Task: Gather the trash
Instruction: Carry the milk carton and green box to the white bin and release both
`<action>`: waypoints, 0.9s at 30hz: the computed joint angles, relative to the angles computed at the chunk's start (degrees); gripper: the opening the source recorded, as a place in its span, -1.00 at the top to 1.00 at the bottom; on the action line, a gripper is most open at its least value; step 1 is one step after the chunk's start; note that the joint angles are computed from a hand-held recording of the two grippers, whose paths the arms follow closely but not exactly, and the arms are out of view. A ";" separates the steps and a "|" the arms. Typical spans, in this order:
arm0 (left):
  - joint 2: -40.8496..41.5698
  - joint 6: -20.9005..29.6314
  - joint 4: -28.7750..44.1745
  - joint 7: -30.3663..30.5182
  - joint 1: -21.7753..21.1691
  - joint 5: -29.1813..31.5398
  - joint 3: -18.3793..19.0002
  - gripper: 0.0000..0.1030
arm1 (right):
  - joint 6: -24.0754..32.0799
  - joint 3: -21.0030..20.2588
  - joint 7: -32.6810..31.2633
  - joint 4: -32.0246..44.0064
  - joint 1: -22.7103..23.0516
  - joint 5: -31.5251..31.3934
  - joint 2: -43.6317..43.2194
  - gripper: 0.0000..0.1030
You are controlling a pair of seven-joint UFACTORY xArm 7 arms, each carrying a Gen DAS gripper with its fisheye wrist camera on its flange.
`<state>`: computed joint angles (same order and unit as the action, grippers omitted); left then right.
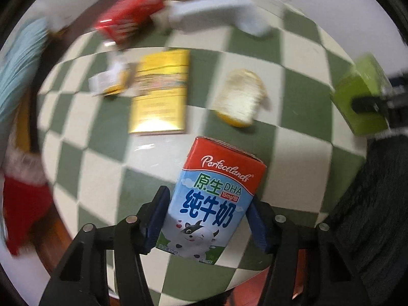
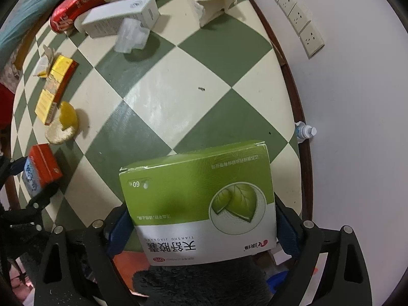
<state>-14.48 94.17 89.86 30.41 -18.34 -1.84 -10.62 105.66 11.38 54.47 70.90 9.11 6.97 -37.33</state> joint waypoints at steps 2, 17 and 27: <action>0.39 -0.27 1.36 -4.07 1.19 0.84 0.26 -0.07 | -0.02 1.04 1.12 1.21 -0.35 -1.03 0.33 -0.82; 3.65 -2.68 17.10 -24.47 7.31 0.78 3.81 -0.07 | -2.28 11.13 12.69 19.02 0.55 -12.02 11.36 -0.81; 8.76 0.72 31.08 -21.48 15.95 -5.48 12.91 -0.07 | -2.58 22.69 20.46 48.96 9.51 -30.33 37.48 -0.81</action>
<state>-5.73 94.88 120.94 8.93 -2.39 -7.32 2.29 103.08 34.07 74.92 119.86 18.63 -23.36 0.15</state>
